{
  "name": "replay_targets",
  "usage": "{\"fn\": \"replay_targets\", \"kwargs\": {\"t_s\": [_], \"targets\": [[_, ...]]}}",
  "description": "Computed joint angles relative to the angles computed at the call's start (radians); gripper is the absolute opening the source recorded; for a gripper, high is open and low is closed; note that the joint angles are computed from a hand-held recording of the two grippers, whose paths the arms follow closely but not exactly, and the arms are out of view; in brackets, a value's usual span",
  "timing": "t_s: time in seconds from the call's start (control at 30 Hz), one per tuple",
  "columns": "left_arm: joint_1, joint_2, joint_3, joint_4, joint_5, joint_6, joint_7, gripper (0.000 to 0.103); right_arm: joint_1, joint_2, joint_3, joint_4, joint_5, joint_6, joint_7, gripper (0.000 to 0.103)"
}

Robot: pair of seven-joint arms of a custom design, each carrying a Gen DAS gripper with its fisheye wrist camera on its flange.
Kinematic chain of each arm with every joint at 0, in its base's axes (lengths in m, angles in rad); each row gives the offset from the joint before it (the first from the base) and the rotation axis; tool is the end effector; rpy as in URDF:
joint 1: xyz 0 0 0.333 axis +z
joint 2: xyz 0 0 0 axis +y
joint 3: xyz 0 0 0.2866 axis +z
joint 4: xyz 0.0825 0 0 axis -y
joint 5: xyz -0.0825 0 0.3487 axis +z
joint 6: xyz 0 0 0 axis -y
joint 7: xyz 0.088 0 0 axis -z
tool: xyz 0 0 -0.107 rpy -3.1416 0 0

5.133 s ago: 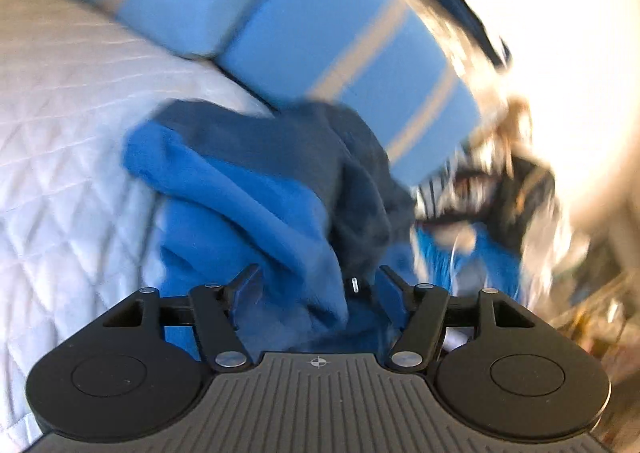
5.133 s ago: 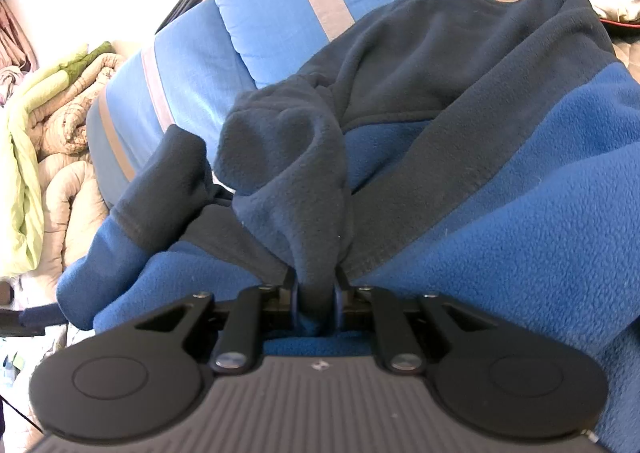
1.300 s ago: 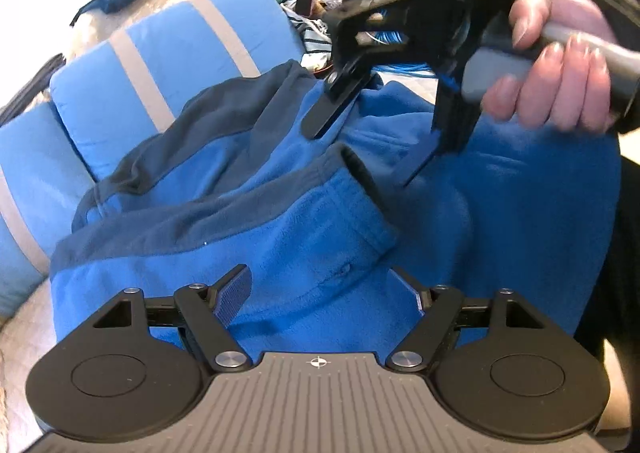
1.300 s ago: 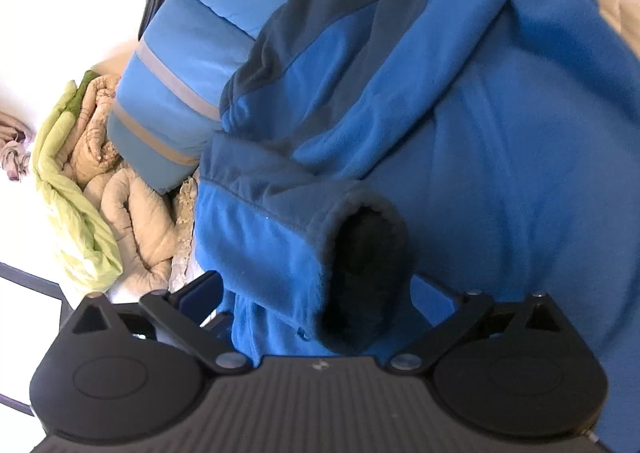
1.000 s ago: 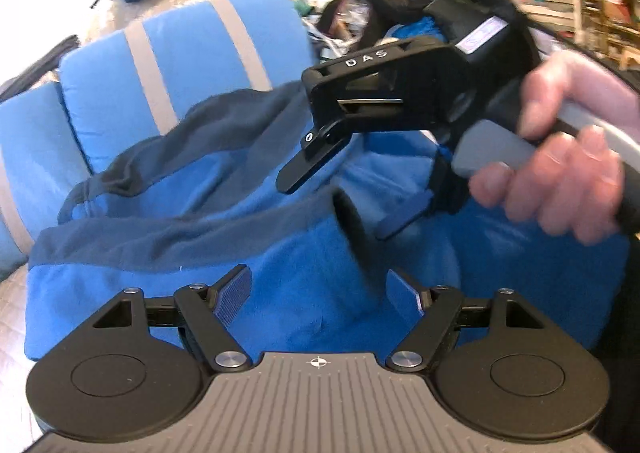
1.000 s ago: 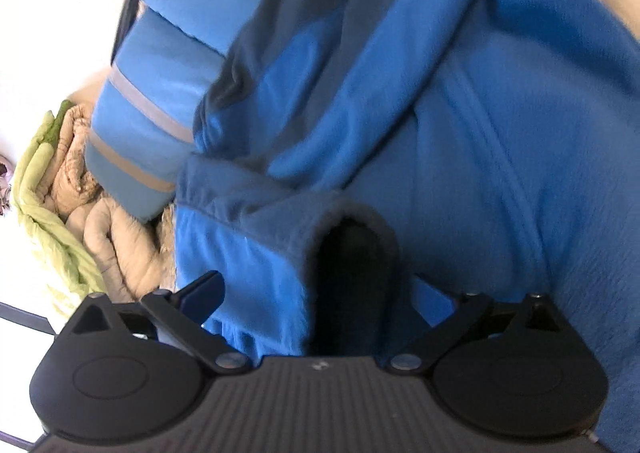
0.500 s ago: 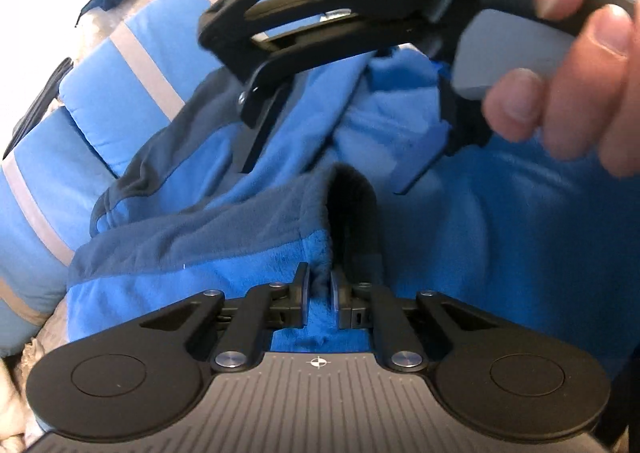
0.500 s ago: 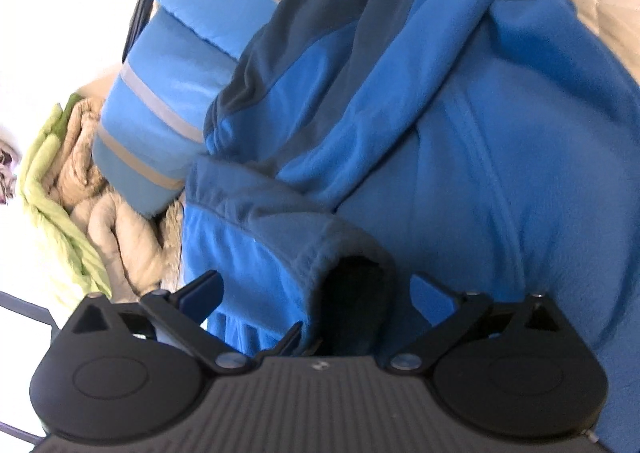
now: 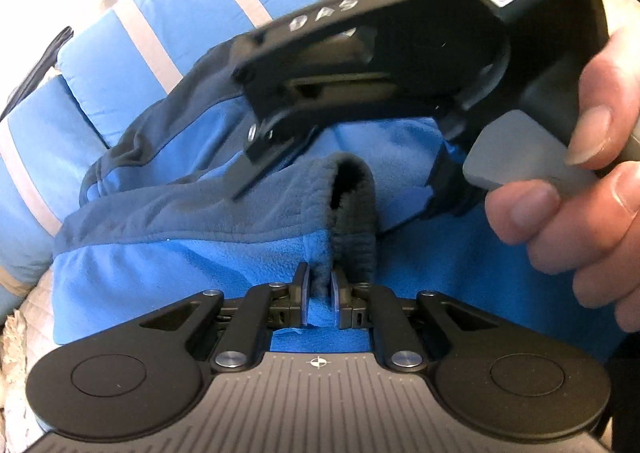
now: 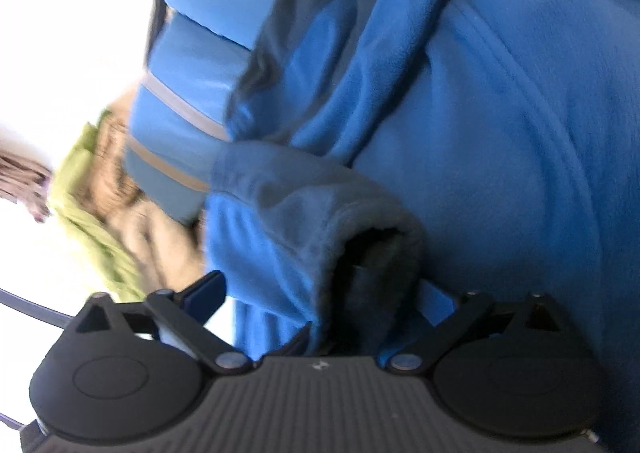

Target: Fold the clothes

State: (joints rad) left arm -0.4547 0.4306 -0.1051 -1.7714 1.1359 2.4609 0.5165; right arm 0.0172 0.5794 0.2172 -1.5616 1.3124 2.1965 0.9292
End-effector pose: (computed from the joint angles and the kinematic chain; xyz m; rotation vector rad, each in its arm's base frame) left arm 0.5425 -0.3336 0.3398 -1.3853 1.9145 -0.3183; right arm 0.6520 0.1661 0.3402 -1.4429 1.4472 0.7112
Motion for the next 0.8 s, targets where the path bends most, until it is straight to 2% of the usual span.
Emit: {"fn": "replay_targets", "kwargs": {"t_s": [0.1, 0.2, 0.33, 0.37, 0.43, 0.47, 0.5, 0.53, 0.57, 0.67, 0.73, 0.8], "targets": [[0.004, -0.007, 0.004, -0.012, 0.012, 0.019, -0.020, 0.010, -0.027, 0.000, 0.020, -0.012, 0.070, -0.030, -0.053, 0.087], [0.009, -0.012, 0.002, -0.019, 0.012, 0.032, -0.032, 0.010, -0.007, -0.014, 0.012, -0.014, 0.055, -0.017, -0.113, 0.081], [0.011, -0.018, 0.003, -0.029, 0.026, 0.050, -0.049, 0.010, 0.024, 0.004, 0.003, 0.016, 0.000, -0.005, -0.097, 0.072], [0.011, -0.021, 0.004, -0.033, 0.033, 0.055, -0.059, 0.010, 0.028, 0.010, 0.002, 0.019, -0.006, 0.002, -0.091, 0.066], [0.007, -0.031, 0.007, -0.043, 0.049, 0.053, -0.083, 0.014, 0.044, 0.021, -0.002, 0.028, -0.034, 0.029, -0.055, 0.041], [0.000, -0.047, 0.012, -0.057, 0.078, 0.050, -0.123, 0.014, 0.060, 0.030, -0.011, 0.043, -0.073, 0.041, -0.013, 0.020], [-0.005, -0.065, 0.015, -0.073, 0.112, 0.046, -0.168, 0.015, 0.067, 0.036, -0.016, 0.058, -0.105, 0.045, 0.022, 0.020], [-0.014, -0.092, 0.020, -0.098, 0.174, 0.042, -0.232, 0.024, 0.061, 0.037, -0.009, 0.067, -0.112, 0.040, 0.028, 0.019], [-0.025, -0.118, 0.021, -0.122, 0.250, 0.016, -0.297, 0.038, 0.052, 0.033, 0.000, 0.076, -0.114, 0.032, 0.015, 0.019], [-0.038, -0.193, 0.004, -0.197, 0.434, -0.074, -0.454, 0.060, 0.046, 0.012, 0.012, 0.121, -0.125, 0.029, -0.013, 0.018], [-0.032, -0.239, -0.015, -0.246, 0.519, -0.133, -0.527, 0.069, 0.046, 0.016, 0.016, 0.179, -0.126, 0.024, 0.008, 0.018], [-0.016, -0.254, -0.034, -0.273, 0.526, -0.207, -0.519, 0.072, 0.055, 0.040, 0.018, 0.277, -0.143, 0.028, 0.052, 0.018]]}}
